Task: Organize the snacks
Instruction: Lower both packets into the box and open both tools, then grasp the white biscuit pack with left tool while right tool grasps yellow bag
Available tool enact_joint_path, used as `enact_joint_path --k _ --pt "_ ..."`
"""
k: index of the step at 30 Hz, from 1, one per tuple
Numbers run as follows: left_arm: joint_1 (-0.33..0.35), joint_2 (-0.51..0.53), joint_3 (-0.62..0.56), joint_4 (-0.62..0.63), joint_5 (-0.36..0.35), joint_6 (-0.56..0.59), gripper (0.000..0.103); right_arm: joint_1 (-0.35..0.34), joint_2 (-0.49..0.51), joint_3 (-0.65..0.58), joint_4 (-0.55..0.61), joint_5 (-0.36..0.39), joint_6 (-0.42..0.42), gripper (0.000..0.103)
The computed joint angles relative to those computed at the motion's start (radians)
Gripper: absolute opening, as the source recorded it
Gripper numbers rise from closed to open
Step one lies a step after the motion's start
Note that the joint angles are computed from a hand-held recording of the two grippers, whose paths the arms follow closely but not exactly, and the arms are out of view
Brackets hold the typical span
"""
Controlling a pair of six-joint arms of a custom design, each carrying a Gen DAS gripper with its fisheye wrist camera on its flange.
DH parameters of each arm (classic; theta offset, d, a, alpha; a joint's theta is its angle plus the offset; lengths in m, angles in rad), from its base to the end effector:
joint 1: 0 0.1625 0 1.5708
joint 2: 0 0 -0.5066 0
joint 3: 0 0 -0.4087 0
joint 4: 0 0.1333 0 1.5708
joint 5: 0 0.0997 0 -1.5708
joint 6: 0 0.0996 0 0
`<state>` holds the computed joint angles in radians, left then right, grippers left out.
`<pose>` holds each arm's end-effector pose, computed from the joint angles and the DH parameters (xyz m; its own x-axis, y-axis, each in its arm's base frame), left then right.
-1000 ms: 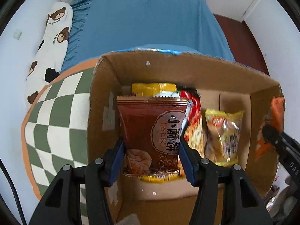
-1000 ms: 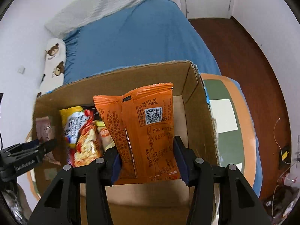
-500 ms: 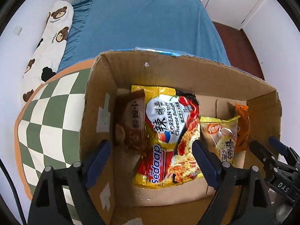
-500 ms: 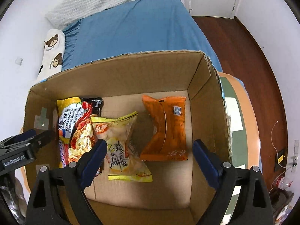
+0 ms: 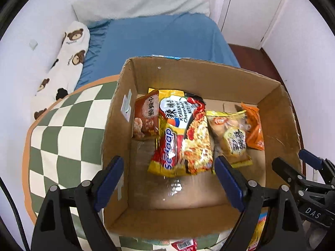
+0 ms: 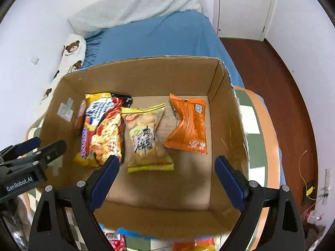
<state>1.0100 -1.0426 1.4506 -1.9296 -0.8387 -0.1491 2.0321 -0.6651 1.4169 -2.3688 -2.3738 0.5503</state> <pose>-0.2171 -0.7214 0.3590 -0.6845 0.2931 -0.6675 0.4344 0.8993 -0.0505 0.4113 -0.6889 0.1315 -0.7753 0.2296 0.5884 -0.0460 0.9086 -0.4152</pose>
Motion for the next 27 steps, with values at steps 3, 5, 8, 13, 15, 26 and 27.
enact_joint_path --k 3,5,8,13,15,26,27 --pt "-0.024 -0.047 0.063 -0.054 0.005 0.021 0.088 0.031 -0.015 0.035 -0.041 -0.043 -0.009 0.094" --pt "-0.042 -0.079 0.102 -0.083 0.008 0.03 0.088 0.052 -0.03 0.06 -0.064 -0.064 -0.006 0.094" --pt "-0.071 -0.127 0.154 -0.123 0.008 0.038 0.088 0.084 -0.048 0.088 -0.097 -0.097 -0.008 0.094" --pt "-0.113 -0.193 0.21 -0.145 -0.003 0.031 0.088 0.131 -0.082 0.135 -0.139 -0.129 -0.012 0.094" --pt "-0.131 -0.218 0.229 -0.144 -0.003 0.021 0.088 0.148 -0.099 0.156 -0.153 -0.123 -0.001 0.094" --pt "-0.146 -0.305 0.371 0.057 -0.001 -0.215 0.088 0.125 -0.24 0.414 -0.152 0.054 0.231 0.094" --pt "-0.137 -0.308 0.383 0.079 -0.013 -0.238 0.088 0.105 -0.255 0.456 -0.152 0.085 0.268 0.094"
